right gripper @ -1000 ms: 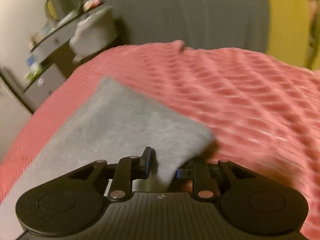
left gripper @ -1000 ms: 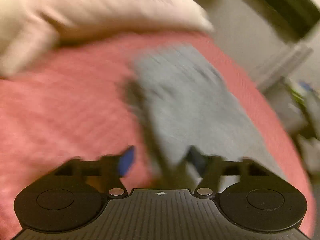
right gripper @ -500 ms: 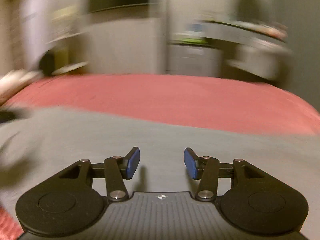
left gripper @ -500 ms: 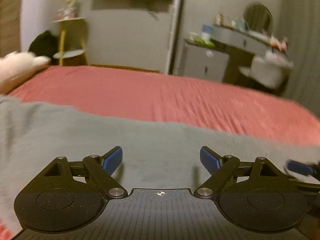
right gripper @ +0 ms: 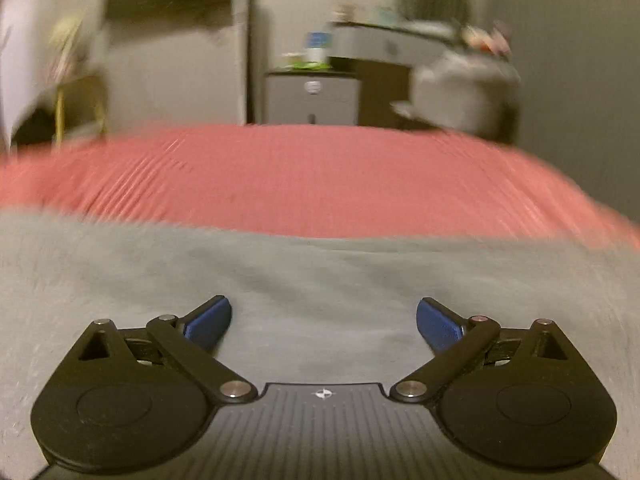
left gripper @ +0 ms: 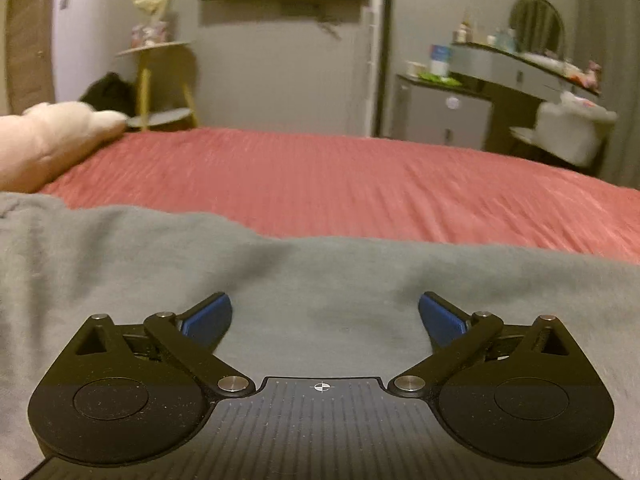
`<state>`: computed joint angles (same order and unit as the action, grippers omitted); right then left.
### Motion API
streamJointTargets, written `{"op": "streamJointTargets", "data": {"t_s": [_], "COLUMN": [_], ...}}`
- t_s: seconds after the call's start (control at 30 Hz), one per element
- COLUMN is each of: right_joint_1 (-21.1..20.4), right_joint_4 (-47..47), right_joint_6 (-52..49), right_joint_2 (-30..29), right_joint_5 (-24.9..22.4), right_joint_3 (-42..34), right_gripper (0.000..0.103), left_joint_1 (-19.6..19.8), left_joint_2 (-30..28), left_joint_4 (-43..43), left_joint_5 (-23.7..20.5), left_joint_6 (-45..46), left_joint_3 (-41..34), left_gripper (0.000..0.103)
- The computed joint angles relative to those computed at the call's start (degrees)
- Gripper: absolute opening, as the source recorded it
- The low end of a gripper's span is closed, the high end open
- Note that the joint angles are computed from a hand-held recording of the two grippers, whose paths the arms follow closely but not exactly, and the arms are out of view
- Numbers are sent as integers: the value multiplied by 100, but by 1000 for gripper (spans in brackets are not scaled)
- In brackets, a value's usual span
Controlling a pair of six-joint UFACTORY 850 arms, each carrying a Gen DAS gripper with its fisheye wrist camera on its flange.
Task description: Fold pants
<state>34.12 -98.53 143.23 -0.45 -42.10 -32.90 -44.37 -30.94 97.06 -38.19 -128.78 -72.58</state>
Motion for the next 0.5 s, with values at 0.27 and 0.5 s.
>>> {"op": "streamJointTargets", "data": {"t_s": [0.27,0.5], "right_joint_1": [-451,-485], "right_joint_4": [3164,2275], "right_joint_6": [-1576,-644], "right_joint_2": [359,1287], "right_joint_5": [-2092,-1273], "right_joint_3": [155,716], "right_gripper": [99,84], "left_joint_1": [127,-353], "left_joint_2": [110,395], "left_joint_4": [-2206,-2578], "left_joint_5": [-1897,-1136], "left_joint_6": [1540,1155], "left_joint_3": [-104,-92], "left_gripper": [103,103]}}
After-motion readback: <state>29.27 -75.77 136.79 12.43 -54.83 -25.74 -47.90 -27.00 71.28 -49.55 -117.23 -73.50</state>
